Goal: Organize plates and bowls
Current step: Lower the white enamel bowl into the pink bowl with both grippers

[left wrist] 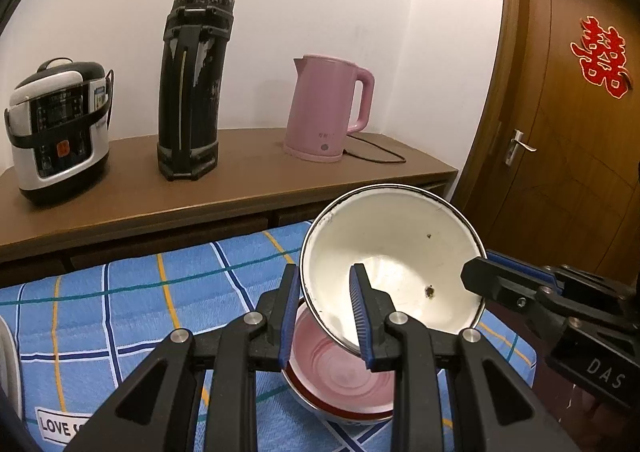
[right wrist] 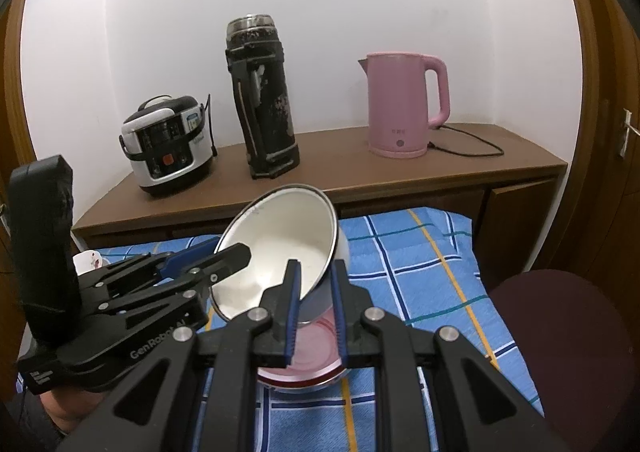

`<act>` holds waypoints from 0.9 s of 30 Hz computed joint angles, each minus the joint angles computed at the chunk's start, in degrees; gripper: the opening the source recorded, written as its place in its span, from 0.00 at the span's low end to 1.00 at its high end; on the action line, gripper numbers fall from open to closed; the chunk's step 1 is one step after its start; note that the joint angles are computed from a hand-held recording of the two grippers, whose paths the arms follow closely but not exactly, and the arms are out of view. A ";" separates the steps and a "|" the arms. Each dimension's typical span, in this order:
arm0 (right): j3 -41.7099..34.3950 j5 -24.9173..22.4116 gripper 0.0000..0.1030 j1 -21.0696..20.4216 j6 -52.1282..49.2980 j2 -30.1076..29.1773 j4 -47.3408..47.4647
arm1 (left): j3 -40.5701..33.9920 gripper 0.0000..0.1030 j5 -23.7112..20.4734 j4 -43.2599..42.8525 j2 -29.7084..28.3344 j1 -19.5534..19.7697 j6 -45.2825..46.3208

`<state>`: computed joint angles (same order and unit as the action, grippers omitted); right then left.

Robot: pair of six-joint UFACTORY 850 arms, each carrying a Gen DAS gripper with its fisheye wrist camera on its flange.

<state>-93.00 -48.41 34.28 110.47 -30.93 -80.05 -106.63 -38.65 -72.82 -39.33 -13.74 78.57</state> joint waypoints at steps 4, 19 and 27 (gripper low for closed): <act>-0.17 0.34 0.15 -0.16 -0.14 -0.38 0.64 | -0.14 0.27 0.18 0.27 -0.04 0.02 -0.19; -0.22 2.64 0.16 -0.80 -1.49 -1.11 3.90 | -2.29 0.27 0.85 5.89 -1.45 -0.46 -4.49; -0.14 3.61 0.17 -1.09 -2.14 -1.41 5.69 | -2.92 0.27 0.94 8.28 -2.03 -0.68 -5.77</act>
<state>-93.14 -44.79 33.19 108.32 -32.34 -74.36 -109.55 -37.72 -64.54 -41.37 -14.41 72.80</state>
